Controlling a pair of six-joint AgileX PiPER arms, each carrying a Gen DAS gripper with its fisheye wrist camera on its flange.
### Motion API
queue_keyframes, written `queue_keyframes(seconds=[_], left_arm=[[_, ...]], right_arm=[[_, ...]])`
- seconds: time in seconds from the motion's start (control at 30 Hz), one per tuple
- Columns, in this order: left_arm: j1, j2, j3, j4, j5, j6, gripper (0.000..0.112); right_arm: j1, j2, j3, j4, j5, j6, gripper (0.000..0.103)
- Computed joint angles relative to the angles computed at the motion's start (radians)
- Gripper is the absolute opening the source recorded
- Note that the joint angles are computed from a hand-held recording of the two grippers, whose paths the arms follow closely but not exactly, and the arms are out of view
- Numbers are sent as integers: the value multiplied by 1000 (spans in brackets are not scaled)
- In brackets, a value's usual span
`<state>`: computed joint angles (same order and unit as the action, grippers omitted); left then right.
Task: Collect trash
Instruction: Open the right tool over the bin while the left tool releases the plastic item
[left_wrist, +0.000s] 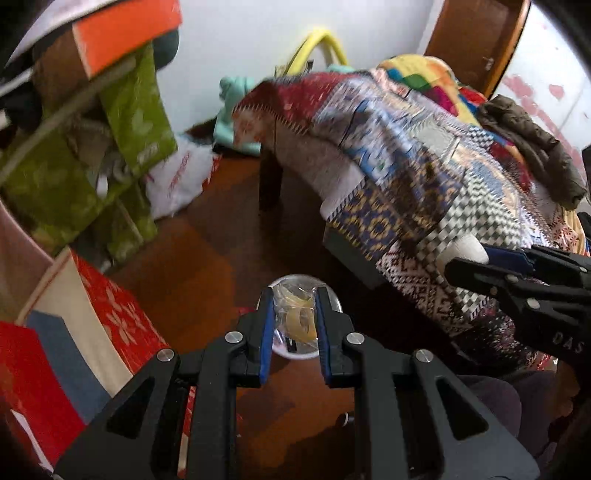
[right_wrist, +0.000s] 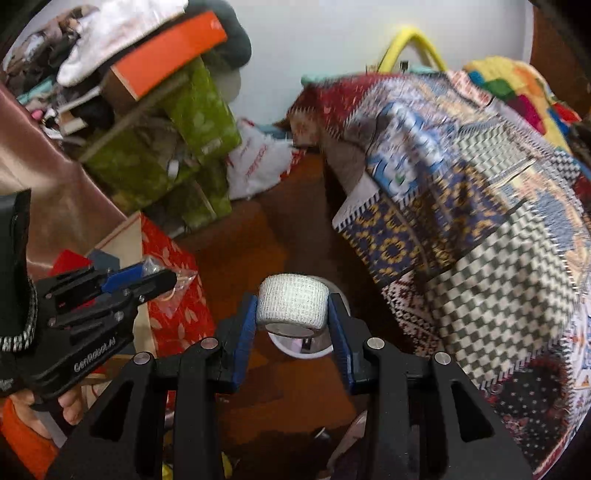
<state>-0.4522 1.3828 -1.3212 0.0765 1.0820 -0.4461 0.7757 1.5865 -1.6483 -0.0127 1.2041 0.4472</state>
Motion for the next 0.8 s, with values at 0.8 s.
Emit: queue_keyframes(seconds=[0.8], left_arm=[[100, 266, -50, -219, -92, 109, 33]], right_arm=[[-166, 174, -101, 128, -11, -148, 50]])
